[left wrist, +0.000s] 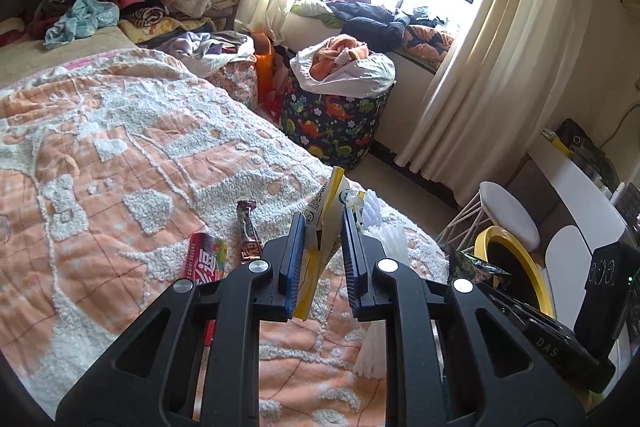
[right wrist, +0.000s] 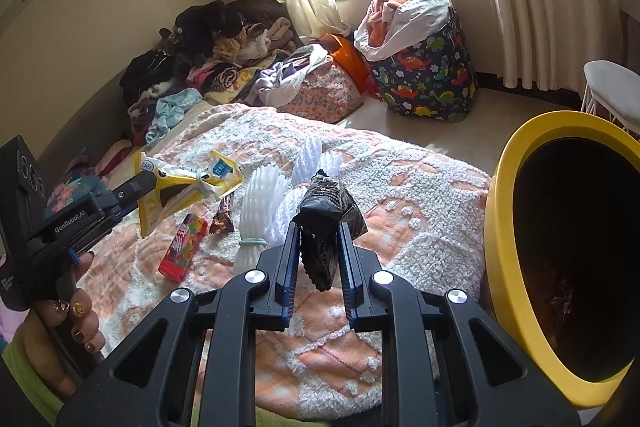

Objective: Collect trash
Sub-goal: 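Carry the yellow wrapper and green wrapper over the yellow bin with both tools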

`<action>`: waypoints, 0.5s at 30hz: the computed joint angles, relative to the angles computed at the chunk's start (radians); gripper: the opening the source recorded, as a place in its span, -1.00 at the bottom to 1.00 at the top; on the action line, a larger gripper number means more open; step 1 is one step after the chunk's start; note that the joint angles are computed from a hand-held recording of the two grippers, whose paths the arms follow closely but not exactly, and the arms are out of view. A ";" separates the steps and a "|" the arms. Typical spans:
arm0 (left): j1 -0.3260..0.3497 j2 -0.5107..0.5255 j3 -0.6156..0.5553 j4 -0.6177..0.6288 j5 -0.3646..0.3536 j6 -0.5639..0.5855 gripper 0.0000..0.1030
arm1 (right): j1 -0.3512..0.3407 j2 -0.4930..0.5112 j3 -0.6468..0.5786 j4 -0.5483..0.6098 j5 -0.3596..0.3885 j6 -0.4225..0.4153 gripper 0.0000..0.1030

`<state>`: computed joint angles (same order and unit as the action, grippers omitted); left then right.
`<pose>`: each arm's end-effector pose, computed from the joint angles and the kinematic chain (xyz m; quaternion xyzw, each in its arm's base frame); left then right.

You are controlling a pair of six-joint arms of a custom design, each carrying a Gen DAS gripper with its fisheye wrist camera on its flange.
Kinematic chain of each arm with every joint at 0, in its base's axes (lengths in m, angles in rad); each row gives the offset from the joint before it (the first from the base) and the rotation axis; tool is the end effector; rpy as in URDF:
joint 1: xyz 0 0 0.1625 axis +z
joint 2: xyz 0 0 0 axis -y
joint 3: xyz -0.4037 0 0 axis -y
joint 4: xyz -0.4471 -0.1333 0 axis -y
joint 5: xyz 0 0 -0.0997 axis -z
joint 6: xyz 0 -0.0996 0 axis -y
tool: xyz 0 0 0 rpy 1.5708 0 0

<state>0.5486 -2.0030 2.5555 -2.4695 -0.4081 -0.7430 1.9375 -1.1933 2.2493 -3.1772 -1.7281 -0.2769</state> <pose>-0.1547 -0.3579 0.2911 0.0209 0.8284 -0.5092 0.2324 0.2911 -0.4296 0.1169 0.2832 -0.9169 0.2740 0.0634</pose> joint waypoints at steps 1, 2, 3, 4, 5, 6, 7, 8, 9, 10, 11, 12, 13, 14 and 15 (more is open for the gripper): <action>-0.006 -0.003 -0.001 0.005 0.007 -0.001 -0.75 | -0.001 -0.004 0.001 0.002 0.003 0.000 -0.65; -0.012 -0.008 -0.002 0.013 0.013 -0.005 -0.75 | -0.003 -0.008 0.002 0.002 0.007 -0.002 -0.65; -0.017 -0.008 -0.003 0.017 0.021 -0.006 -0.75 | -0.004 -0.012 0.004 0.003 0.009 -0.003 -0.65; -0.021 -0.009 -0.004 0.018 0.028 -0.005 -0.75 | -0.006 -0.018 0.007 0.004 0.012 -0.006 -0.65; -0.026 -0.010 -0.005 0.013 0.033 0.000 -0.76 | -0.006 -0.022 0.009 0.004 0.013 -0.006 -0.65; -0.033 -0.012 -0.005 0.008 0.035 0.005 -0.76 | -0.006 -0.026 0.011 0.004 0.015 -0.007 -0.65; -0.038 -0.011 -0.006 0.000 0.038 0.013 -0.76 | -0.007 -0.032 0.017 0.001 0.017 -0.008 -0.65; -0.043 -0.008 -0.008 -0.010 0.038 0.021 -0.76 | -0.008 -0.038 0.020 0.000 0.020 -0.009 -0.65; -0.045 -0.005 -0.009 -0.024 0.032 0.032 -0.76 | -0.008 -0.041 0.022 -0.001 0.022 -0.009 -0.65; -0.045 0.000 -0.011 -0.042 0.022 0.043 -0.76 | -0.008 -0.045 0.022 -0.001 0.023 -0.008 -0.65; -0.045 0.006 -0.014 -0.050 0.016 0.048 -0.76 | -0.009 -0.050 0.024 -0.002 0.026 -0.008 -0.65; -0.047 0.014 -0.016 -0.058 0.014 0.055 -0.76 | -0.009 -0.055 0.026 -0.003 0.027 -0.008 -0.65; -0.049 0.020 -0.016 -0.064 0.011 0.059 -0.76 | -0.009 -0.058 0.027 -0.003 0.027 -0.007 -0.65; -0.052 0.026 -0.017 -0.069 0.007 0.062 -0.76 | -0.010 -0.065 0.030 -0.004 0.029 -0.007 -0.65; -0.053 0.034 -0.019 -0.079 0.001 0.066 -0.76 | -0.011 -0.067 0.027 -0.002 0.031 -0.007 -0.65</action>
